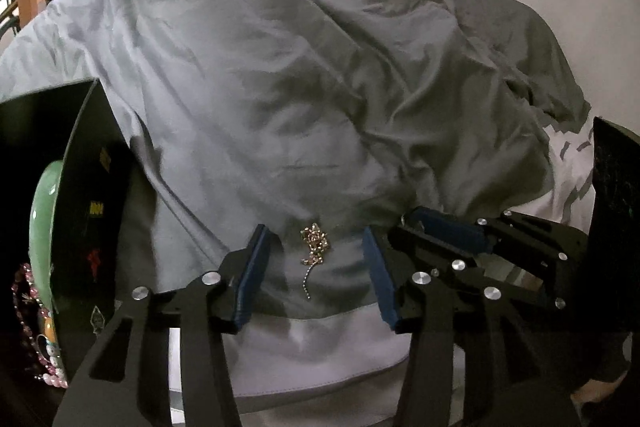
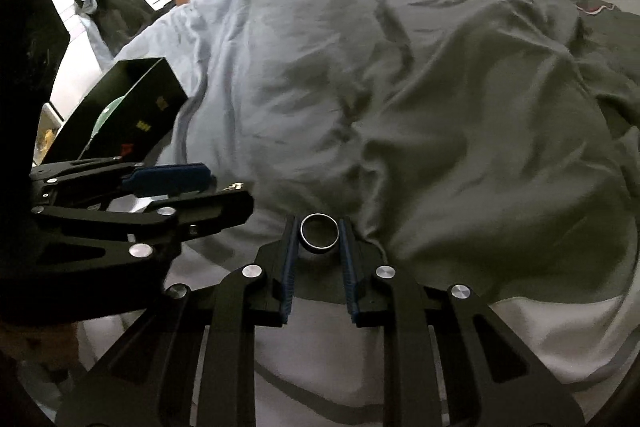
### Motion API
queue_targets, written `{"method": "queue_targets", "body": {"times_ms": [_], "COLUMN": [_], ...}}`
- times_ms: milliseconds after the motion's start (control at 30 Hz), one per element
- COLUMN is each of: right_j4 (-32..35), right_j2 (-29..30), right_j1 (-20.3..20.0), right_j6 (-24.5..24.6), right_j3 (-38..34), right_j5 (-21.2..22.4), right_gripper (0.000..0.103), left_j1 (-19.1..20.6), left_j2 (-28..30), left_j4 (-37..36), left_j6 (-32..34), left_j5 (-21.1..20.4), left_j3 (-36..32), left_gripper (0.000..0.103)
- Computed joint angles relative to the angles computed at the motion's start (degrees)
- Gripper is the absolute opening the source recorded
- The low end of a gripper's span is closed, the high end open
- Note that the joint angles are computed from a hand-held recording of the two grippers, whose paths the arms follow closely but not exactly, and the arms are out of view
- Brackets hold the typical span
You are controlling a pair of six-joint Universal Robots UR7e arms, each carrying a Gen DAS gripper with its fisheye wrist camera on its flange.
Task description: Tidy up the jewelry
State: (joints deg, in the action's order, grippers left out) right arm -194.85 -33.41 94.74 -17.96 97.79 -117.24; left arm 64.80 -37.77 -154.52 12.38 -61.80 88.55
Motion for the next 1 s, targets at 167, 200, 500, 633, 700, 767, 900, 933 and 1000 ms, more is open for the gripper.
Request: {"method": "queue_targets", "body": {"times_ms": [167,200,500,633,700,767,900,933,1000], "right_j4": [-0.8,-1.0,-1.6,-1.8,-2.9,-3.5,-4.7,-4.8,-5.2], "right_j2": [-0.5,-0.3,-0.1,-0.1,-0.3,-0.3,-0.3,-0.3,-0.3], "right_j1": [-0.3,-0.3,-0.4,-0.3,-0.3,-0.2,0.1,0.2,0.5], "right_j6": [0.6,0.6,1.0,0.8,0.5,0.2,-0.5,-0.6,-1.1], "right_j3": [0.4,0.2,0.1,0.1,0.6,0.5,0.4,0.4,0.4], "right_j5": [0.5,0.4,0.8,0.9,1.4,1.6,1.6,1.6,1.6], "right_gripper": [0.021,0.021,0.021,0.021,0.021,0.021,0.021,0.021,0.021], "left_j1": [0.1,0.1,-0.5,-0.8,-1.0,-1.3,-1.9,-2.0,-2.2], "left_j2": [0.1,0.1,-0.2,-0.7,-1.3,-1.4,-1.6,-1.8,-2.7], "left_j4": [1.7,1.9,-3.6,-7.0,-8.4,-9.1,-10.8,-11.1,-11.8], "left_j6": [-0.3,-0.1,1.3,1.8,2.5,2.8,3.2,3.3,3.2], "left_j5": [1.7,1.3,1.8,1.0,0.7,0.8,1.6,1.5,1.7], "left_j3": [-0.5,-0.6,0.4,1.2,1.9,2.1,2.8,3.0,3.8], "left_gripper": [0.017,0.011,0.009,0.009,0.009,0.009,0.009,0.009,0.009]}}
